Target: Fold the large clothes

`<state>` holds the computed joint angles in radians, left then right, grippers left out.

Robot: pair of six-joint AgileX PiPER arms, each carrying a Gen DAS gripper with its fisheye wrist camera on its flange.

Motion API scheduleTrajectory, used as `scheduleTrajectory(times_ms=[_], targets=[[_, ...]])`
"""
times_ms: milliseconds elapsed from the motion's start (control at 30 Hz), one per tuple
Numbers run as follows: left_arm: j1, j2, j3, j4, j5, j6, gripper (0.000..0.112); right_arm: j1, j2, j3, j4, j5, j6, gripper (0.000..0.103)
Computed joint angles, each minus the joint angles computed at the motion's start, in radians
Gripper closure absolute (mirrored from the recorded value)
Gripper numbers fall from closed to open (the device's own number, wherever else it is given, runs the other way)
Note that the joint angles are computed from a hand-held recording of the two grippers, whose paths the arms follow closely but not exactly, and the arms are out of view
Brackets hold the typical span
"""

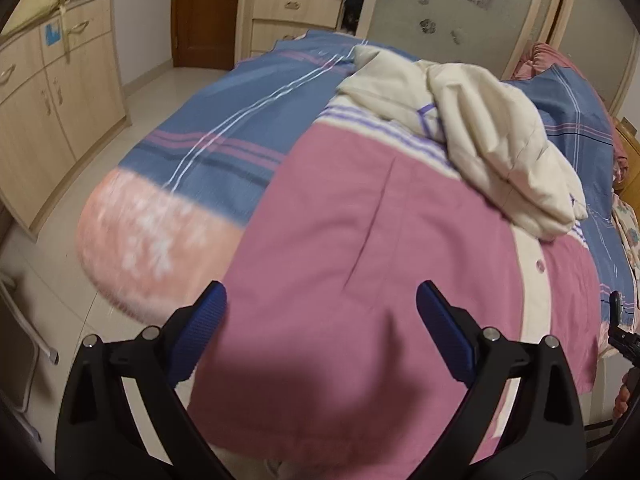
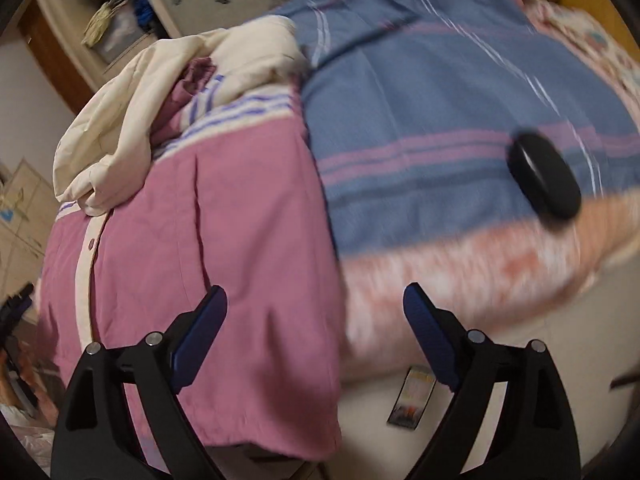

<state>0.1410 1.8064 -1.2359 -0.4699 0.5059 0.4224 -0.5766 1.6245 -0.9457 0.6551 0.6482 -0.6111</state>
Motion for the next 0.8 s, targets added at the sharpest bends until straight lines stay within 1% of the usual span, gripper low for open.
scheduleTrajectory(times_ms=[100,133,200,333,367,533,700,800], targets=[[0.034,-0.029,0.068,-0.061,0.003,0.083,0.015,-0.039,-0.005,0.045,0.091,0.045,-0.086,0.013],[0.046,-0.037,0.083,-0.080,0.008,0.107,0.015,-0.045,-0.004,0.046,0.096,0.066,-0.086,0.013],[0.055,-0.032,0.092,-0.107,0.014,0.132,0.013,-0.043,0.036,0.032,0.114,0.094,-0.077,0.013],[0.082,-0.022,0.104,-0.196,0.049,0.192,0.012,-0.064,0.124,0.010,0.227,0.174,-0.153,0.013],[0.085,-0.020,0.110,-0.209,0.052,0.201,0.012,-0.063,0.142,0.001,0.237,0.188,-0.148,0.013],[0.053,-0.021,0.128,-0.126,0.020,0.134,0.012,-0.018,0.197,-0.020,0.279,0.213,-0.159,0.013],[0.016,-0.005,0.133,-0.006,-0.004,0.059,0.012,0.012,0.190,-0.018,0.283,0.198,-0.148,0.013],[0.014,0.003,0.142,-0.013,-0.017,0.069,0.012,0.019,0.177,0.002,0.307,0.186,-0.168,0.013]])
